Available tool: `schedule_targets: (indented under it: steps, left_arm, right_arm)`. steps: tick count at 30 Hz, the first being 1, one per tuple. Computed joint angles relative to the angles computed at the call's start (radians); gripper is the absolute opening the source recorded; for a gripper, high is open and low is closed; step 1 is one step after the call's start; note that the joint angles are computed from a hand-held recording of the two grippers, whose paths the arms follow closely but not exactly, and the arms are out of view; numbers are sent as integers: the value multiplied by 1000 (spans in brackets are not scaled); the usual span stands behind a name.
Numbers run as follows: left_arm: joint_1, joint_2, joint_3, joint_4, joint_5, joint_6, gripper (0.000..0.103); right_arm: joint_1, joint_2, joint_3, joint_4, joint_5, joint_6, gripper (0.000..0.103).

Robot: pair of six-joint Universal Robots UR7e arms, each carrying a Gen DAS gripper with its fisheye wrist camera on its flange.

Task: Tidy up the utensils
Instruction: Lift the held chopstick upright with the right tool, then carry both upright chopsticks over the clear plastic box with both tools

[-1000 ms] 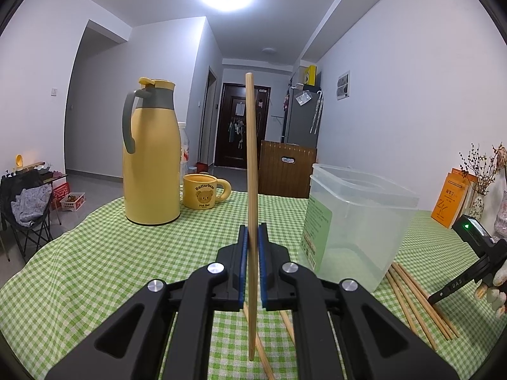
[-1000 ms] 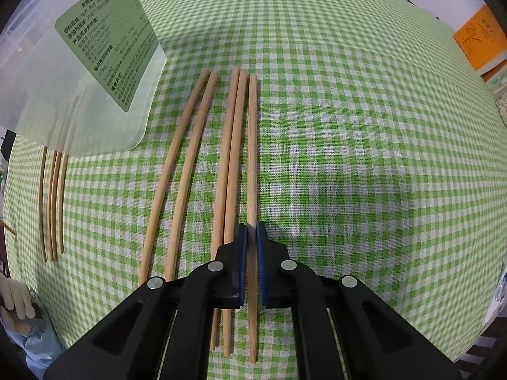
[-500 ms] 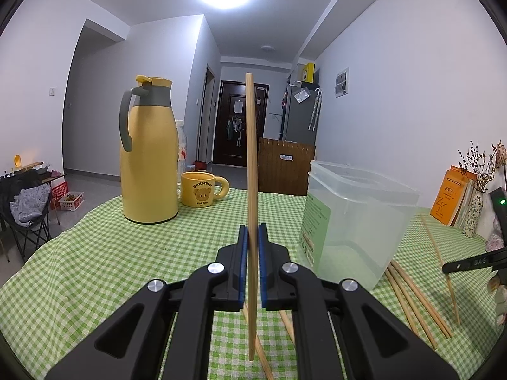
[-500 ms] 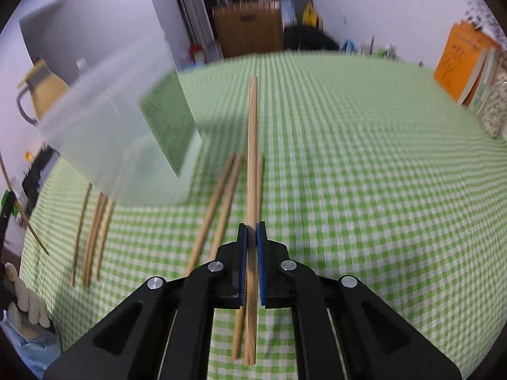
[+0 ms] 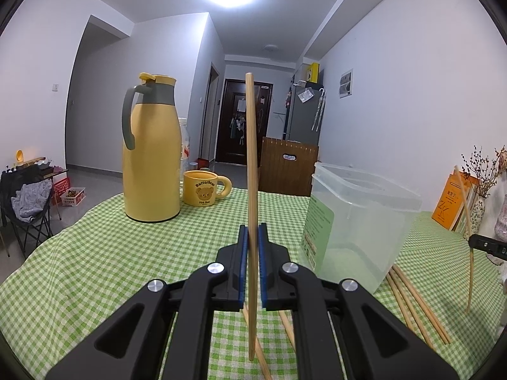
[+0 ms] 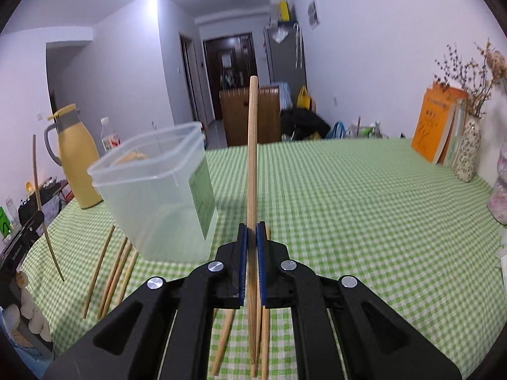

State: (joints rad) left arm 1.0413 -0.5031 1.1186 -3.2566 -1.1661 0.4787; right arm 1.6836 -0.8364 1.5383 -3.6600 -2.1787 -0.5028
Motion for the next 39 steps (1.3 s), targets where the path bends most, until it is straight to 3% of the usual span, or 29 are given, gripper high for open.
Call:
schedule_targets:
  steps: [8,22,39]
  left_arm:
    - [-14,-13,8,-21,27,-10,4]
    - [-60,-61,71,-52,34,-7,4]
    - [-97,-59,51,-20,-8,-36,4]
  right_arm:
    - [-3,23,14,-109,73,-39,6]
    - [8,21,9,-115,179,-45,6]
    - [30,39,-50,-94,237,-70,6]
